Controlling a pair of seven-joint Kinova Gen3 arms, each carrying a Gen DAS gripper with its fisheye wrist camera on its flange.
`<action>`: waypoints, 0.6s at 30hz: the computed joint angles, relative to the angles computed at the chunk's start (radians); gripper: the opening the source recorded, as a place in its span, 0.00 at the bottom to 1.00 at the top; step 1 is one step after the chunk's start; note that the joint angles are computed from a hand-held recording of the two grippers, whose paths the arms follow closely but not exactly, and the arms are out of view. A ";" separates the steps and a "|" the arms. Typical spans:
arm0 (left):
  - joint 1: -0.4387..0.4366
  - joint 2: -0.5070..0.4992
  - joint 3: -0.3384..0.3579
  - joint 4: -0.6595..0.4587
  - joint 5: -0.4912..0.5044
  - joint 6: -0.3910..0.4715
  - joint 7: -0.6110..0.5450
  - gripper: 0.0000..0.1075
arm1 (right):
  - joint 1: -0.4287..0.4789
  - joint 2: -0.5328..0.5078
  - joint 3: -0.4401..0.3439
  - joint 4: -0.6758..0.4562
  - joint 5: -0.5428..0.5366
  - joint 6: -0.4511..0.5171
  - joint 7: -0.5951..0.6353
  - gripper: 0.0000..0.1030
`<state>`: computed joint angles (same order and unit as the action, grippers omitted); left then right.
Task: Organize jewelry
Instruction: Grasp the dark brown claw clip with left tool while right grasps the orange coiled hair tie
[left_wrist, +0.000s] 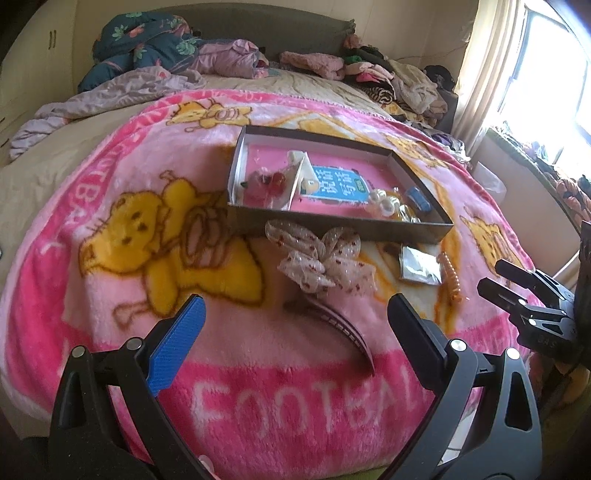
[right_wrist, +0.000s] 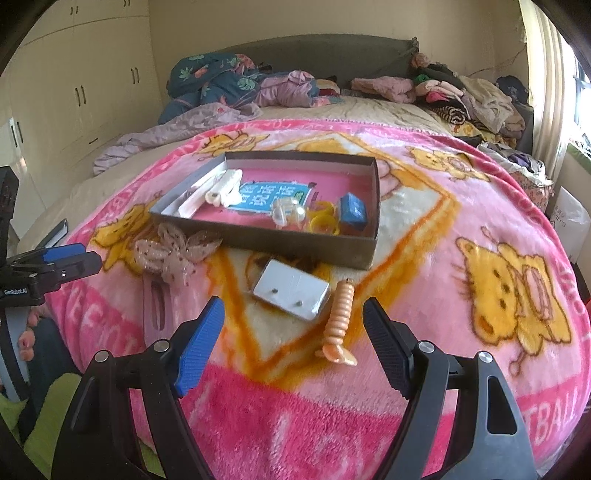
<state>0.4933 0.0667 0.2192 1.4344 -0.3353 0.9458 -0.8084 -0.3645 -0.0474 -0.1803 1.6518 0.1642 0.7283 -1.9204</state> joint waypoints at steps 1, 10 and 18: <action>0.001 0.002 0.001 0.002 -0.001 0.002 0.003 0.84 | -0.001 -0.001 0.000 0.005 -0.003 0.000 0.001 0.73; 0.007 0.023 0.001 0.005 0.040 -0.004 -0.019 0.84 | 0.000 0.003 0.001 0.028 -0.012 0.004 0.002 0.73; 0.017 0.063 -0.010 -0.004 0.087 -0.008 -0.041 0.84 | 0.003 0.020 0.008 0.043 0.016 -0.001 -0.024 0.72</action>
